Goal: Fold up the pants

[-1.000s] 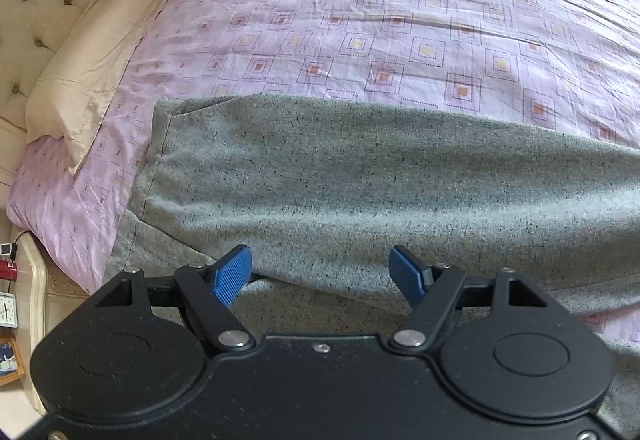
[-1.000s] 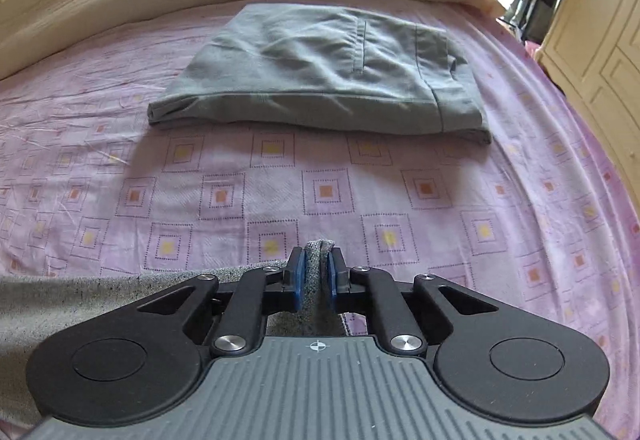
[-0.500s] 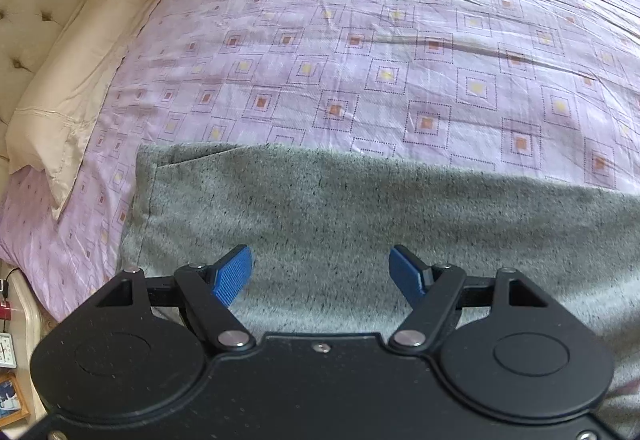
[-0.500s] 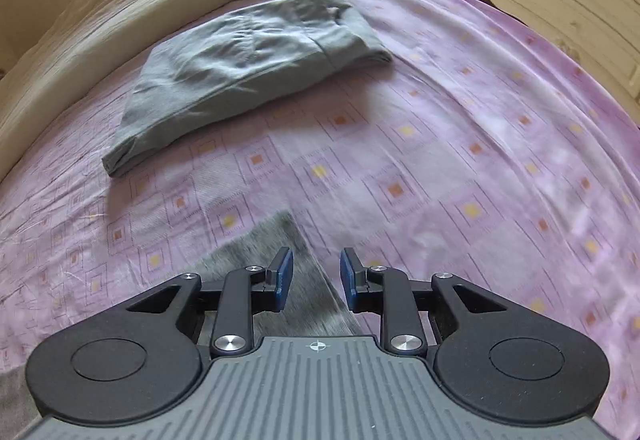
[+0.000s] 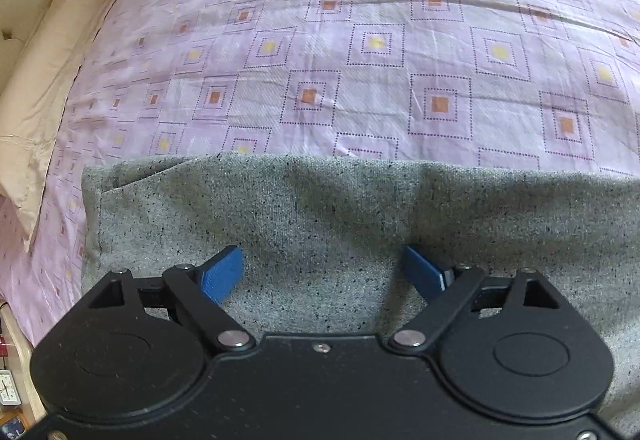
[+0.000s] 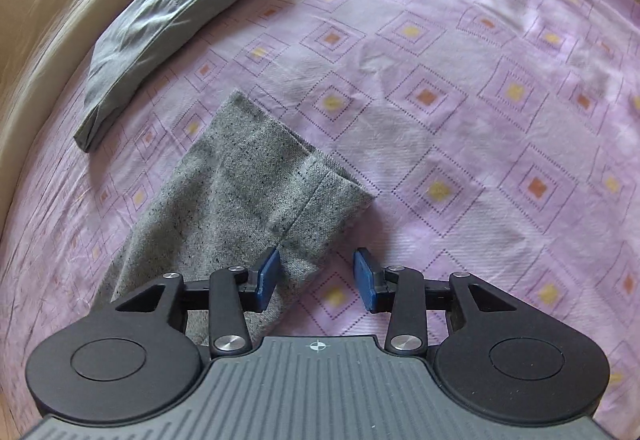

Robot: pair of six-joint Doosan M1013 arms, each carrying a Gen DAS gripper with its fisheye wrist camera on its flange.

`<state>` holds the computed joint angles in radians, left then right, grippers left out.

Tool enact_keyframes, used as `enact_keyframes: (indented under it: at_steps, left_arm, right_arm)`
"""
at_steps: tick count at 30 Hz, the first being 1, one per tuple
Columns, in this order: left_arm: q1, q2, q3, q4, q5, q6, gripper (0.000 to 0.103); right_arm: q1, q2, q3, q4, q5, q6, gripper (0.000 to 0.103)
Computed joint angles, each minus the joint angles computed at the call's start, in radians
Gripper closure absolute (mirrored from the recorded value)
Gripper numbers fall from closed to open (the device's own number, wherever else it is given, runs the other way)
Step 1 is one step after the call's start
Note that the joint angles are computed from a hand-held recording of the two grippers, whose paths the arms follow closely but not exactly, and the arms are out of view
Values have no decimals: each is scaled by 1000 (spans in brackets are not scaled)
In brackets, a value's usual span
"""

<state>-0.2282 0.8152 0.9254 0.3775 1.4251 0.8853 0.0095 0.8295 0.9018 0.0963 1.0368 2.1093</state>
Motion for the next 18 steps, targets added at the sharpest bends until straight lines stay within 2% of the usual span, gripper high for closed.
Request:
enact_keyframes:
  at_steps: [1, 2, 3, 4, 8, 10, 11, 13, 14, 15, 17, 18]
  left_arm:
    - [0, 1, -2, 1, 2, -2, 11]
    - [0, 2, -3, 5, 5, -5, 10]
    - [-1, 3, -5, 9, 5, -5, 10]
    - [-2, 3, -5, 13, 3, -2, 10]
    - [0, -8, 9, 7, -18, 11, 12]
    - [3, -12, 5, -2, -6, 3, 24]
    - [3, -15, 3, -6, 1, 2, 33]
    - [-1, -41, 25, -15, -16, -10, 35]
    - [-7, -58, 44, -16, -34, -17, 35]
    - [-15, -78, 67, -14, -59, -14, 35]
    - [-38, -113, 110, -1, -107, 3, 34]
    - [-50, -127, 130, 4, -131, 15, 34]
  right_arm:
    - [4, 1, -1, -9, -11, 23, 63]
    - [6, -2, 4, 4, -29, 18, 69]
    - [8, -2, 3, 18, -36, -9, 94]
    - [16, 6, -20, -16, -6, -34, 98]
    - [50, 26, -76, -205, 97, -135, 99]
    - [53, 25, -71, -241, 126, -120, 99]
    - [55, 23, -65, -253, 135, -98, 99]
    - [62, 18, -57, -284, 148, -69, 96]
    - [77, 10, -48, -350, 143, -35, 90]
    - [96, 1, -35, -429, 126, 1, 90]
    - [130, -44, 36, -535, 13, 36, 89]
    - [142, -63, 65, -537, -43, 27, 88]
